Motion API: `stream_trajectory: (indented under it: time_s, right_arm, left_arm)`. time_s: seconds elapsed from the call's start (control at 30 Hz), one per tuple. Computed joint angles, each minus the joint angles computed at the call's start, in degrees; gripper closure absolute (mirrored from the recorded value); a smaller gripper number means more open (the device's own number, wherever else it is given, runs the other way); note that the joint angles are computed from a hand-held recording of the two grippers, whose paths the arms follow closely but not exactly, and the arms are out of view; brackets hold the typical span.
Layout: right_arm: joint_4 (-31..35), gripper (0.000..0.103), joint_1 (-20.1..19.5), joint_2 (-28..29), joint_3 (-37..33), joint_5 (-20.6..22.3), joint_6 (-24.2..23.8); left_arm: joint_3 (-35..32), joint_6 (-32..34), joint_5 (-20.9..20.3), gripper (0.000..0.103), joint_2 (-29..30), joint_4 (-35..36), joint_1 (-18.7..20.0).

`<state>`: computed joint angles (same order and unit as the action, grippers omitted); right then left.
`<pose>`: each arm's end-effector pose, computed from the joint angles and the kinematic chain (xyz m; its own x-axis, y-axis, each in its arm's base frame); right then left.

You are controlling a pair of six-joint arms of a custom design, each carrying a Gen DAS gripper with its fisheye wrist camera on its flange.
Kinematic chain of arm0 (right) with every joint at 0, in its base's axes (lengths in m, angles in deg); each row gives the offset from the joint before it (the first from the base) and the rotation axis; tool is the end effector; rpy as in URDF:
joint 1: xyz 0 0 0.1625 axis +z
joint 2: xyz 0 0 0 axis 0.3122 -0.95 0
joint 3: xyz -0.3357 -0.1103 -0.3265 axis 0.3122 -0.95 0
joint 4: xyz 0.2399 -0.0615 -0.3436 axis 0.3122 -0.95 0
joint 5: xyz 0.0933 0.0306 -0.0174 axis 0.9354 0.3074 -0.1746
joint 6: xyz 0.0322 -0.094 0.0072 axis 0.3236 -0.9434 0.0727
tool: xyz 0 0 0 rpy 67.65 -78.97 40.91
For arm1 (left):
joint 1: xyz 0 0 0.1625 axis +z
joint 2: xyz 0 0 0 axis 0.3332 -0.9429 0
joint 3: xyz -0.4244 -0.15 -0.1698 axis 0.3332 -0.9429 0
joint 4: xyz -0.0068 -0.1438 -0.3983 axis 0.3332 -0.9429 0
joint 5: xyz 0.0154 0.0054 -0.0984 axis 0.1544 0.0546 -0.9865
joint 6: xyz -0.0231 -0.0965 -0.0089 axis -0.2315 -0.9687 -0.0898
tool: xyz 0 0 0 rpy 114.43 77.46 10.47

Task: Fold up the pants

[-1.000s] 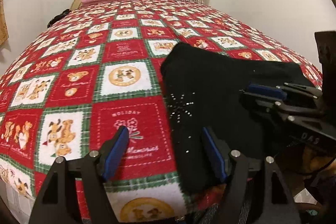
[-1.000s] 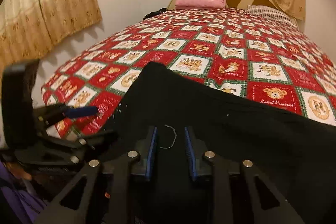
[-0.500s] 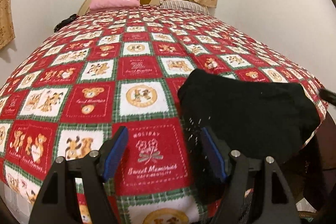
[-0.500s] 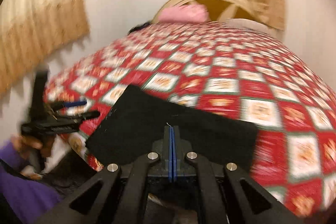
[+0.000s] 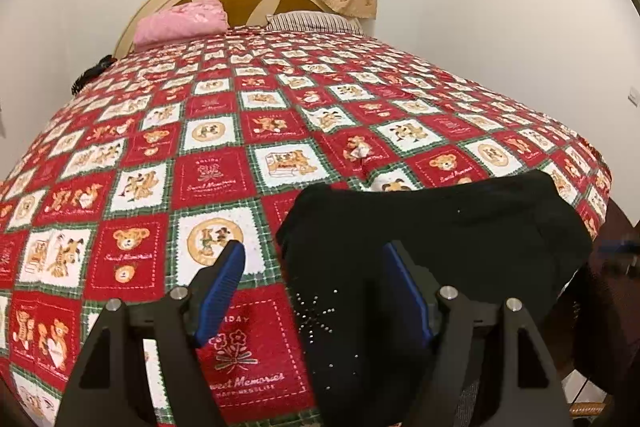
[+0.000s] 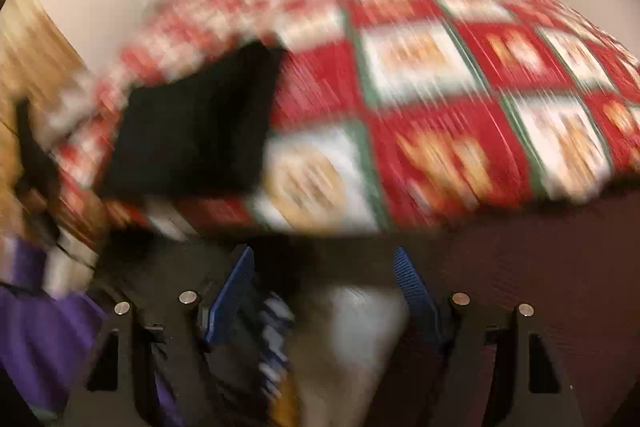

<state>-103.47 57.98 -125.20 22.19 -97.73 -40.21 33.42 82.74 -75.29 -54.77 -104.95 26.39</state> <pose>-0.0299 -0.5931 0.4945 -0.8258 -0.2356 0.5124 -0.4495 0.8236 -0.3459 -0.3478 -0.6561 0.0666 -0.7530 0.1835 -0.6319 0.5737 0.6533 -0.4940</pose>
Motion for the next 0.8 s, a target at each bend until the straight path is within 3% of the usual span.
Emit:
stream_trajectory:
  time_s: [0.2,0.43,0.5,0.73,0.8]
  right_arm:
    - [-1.05,0.029,1.08,4.22,-2.49,8.51,-0.22]
    - [-4.23,0.029,-0.18,9.2,-3.58,10.83,5.21]
    - [-7.88,0.029,-0.78,9.67,-2.46,12.76,5.3]
    - [-9.16,0.029,1.26,9.52,0.5,8.42,-0.23]
    - [-9.06,0.038,1.27,9.5,0.45,7.7,-0.75]
  left_arm:
    - [-0.04,-2.22,0.43,0.029,-0.13,1.33,0.29]
    - [-0.64,-6.98,-2.32,0.029,-0.02,3.18,1.85]
    - [-0.75,-8.15,-3.1,0.029,0.05,3.84,2.13]
    - [-1.57,-13.53,-5.68,0.024,0.9,6.2,3.27]
    - [-0.72,-18.31,-9.49,0.024,0.05,5.94,4.16]
